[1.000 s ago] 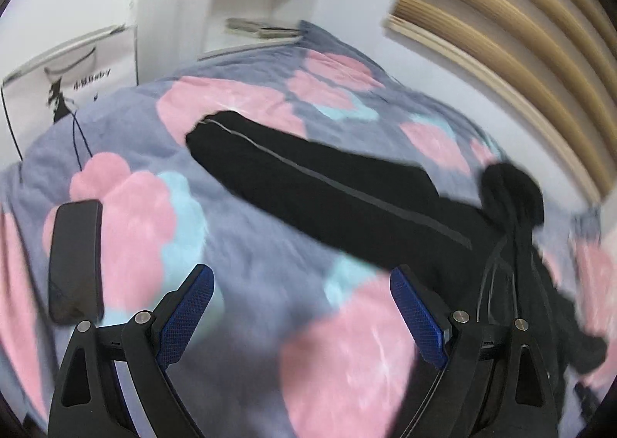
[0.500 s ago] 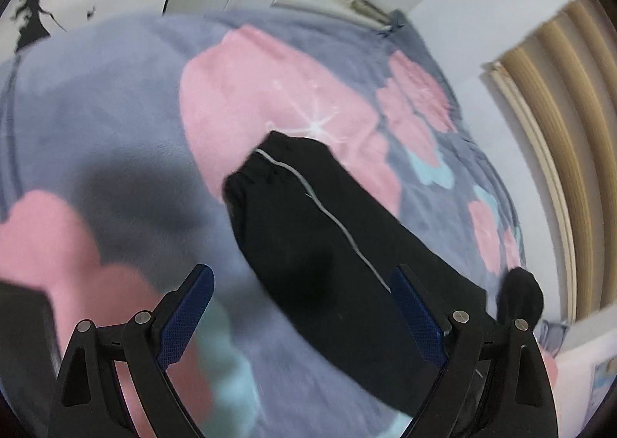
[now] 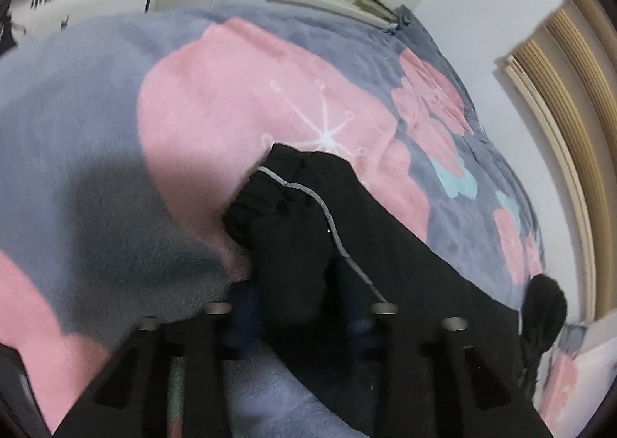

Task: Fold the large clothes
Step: 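Reach to the sleeve cuff and close the left tool on it, then lay the held sleeve across the jacket body with the left tool while the right tool grasps the other cuff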

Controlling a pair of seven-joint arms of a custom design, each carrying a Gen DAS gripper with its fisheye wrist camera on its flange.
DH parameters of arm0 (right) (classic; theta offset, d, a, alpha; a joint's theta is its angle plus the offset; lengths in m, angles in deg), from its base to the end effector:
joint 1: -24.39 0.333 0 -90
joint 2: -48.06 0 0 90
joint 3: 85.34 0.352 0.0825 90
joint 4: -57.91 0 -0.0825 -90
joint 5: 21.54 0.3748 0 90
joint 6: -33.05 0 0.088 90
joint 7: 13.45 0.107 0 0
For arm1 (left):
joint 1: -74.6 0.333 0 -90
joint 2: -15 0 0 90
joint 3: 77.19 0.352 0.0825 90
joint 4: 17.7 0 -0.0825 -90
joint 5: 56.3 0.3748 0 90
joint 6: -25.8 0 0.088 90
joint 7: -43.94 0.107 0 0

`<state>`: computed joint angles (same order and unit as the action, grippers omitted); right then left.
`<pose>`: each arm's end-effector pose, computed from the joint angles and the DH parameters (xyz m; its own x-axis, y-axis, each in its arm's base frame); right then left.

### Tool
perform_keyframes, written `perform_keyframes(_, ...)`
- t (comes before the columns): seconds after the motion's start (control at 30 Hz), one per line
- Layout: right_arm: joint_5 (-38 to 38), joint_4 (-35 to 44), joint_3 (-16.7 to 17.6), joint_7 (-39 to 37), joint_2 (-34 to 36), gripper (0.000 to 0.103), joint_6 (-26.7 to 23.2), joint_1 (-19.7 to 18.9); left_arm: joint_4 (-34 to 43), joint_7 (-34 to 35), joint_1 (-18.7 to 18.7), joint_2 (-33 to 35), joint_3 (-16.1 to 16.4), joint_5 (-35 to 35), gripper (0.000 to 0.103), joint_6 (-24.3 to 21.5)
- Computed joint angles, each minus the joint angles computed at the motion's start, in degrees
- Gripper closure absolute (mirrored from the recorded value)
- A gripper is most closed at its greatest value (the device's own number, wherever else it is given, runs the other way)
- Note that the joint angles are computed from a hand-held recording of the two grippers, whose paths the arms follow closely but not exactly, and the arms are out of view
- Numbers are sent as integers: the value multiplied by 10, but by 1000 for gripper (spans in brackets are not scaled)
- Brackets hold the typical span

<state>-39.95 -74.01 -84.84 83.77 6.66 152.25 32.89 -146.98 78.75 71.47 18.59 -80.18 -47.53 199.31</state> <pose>0.3314 0.0376 0.6817 0.0419 -0.9643 0.2617 -0.8545 -0.1703 -0.4908 0.5666 -0.0718 0.4602 0.4809 -0.7425 0.4663 -0.5882 -0.6676 -0.4564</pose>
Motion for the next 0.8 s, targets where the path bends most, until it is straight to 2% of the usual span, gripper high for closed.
perform_keyframes(0.03, 3, 3, -2, -2, 1, 0, -2, 1, -5, -6, -2, -7, 2, 10, 80, 3)
perform_keyframes(0.13, 10, 13, -10, -12, 2, 0, -7, 2, -12, -76, -1, -37, 1, 103, 83, 3)
perform_keyframes(0.3, 18, 34, -21, -31, -2, 0, -8, -1, 16, -103, 21, -81, -58, 179, 84, -60)
perform_keyframes(0.4, 33, 50, -31, -39, -1, 0, -15, -4, 46, -109, 17, -91, -94, 205, 85, -89)
perform_keyframes(0.47, 39, 58, -38, -46, -3, 0, -18, -8, 81, -94, -4, -85, -120, 218, 86, -109)
perform_keyframes(0.57, 35, 61, -43, -51, -11, 0, -14, -21, 127, -77, -44, -63, -141, 226, 86, -107)
perform_keyframes(0.67, 28, 59, -52, -52, -20, 0, -12, -39, 200, -23, -101, -4, -158, 197, 86, -108)
perform_keyframes(0.8, 14, 44, -68, -53, -26, 0, -10, -69, 292, 47, -156, 89, -174, 153, 86, -131)
